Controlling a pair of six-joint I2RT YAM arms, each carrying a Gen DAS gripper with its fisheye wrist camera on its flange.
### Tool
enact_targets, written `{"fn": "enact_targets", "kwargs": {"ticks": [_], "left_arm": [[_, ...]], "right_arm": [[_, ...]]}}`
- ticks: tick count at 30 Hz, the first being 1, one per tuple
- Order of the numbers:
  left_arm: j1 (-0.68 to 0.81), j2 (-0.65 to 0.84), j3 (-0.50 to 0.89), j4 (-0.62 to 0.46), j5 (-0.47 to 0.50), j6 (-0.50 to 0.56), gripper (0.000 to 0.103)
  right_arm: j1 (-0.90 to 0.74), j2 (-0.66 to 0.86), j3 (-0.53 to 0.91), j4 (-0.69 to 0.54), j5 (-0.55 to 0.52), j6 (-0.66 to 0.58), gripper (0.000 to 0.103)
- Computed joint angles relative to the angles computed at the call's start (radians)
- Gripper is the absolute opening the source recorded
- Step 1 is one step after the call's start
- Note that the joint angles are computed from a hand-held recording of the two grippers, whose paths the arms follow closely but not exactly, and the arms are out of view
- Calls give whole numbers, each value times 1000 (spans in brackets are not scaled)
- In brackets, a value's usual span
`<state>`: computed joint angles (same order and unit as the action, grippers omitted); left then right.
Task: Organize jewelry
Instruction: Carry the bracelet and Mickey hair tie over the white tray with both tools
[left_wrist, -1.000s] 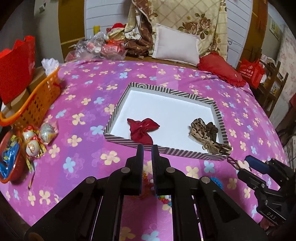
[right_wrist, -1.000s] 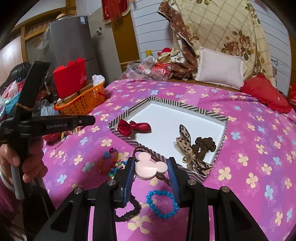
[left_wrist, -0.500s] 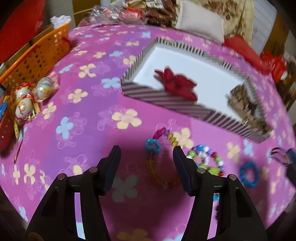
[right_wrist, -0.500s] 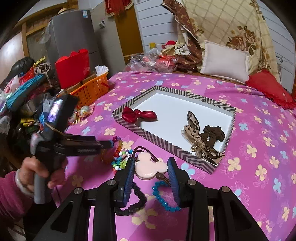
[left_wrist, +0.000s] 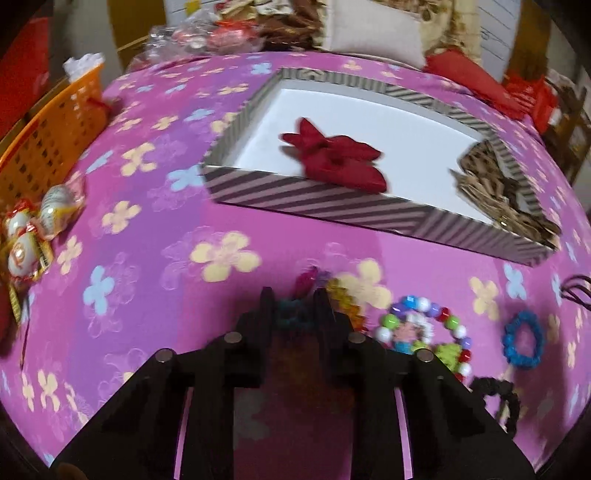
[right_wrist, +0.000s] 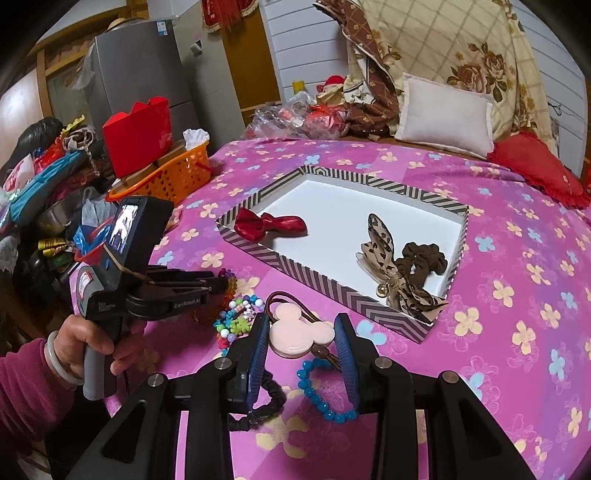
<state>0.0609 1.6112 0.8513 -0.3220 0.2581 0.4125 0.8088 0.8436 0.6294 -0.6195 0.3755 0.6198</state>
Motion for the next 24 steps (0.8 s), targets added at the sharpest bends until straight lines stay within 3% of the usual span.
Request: {"fn": "enact_targets", "kwargs": {"ticks": [5,16,24], "left_arm": [[74,-20,27,-98,129,21,20],[146,-210,124,-333,271,66,20],[100,-279,180,-381,254,38,20]], "right_arm": [[13,-11,6,-15,16,4,35],[36,-17,52,-48,53,9,35],[18,3,89,-54,50,-27,35]]}}
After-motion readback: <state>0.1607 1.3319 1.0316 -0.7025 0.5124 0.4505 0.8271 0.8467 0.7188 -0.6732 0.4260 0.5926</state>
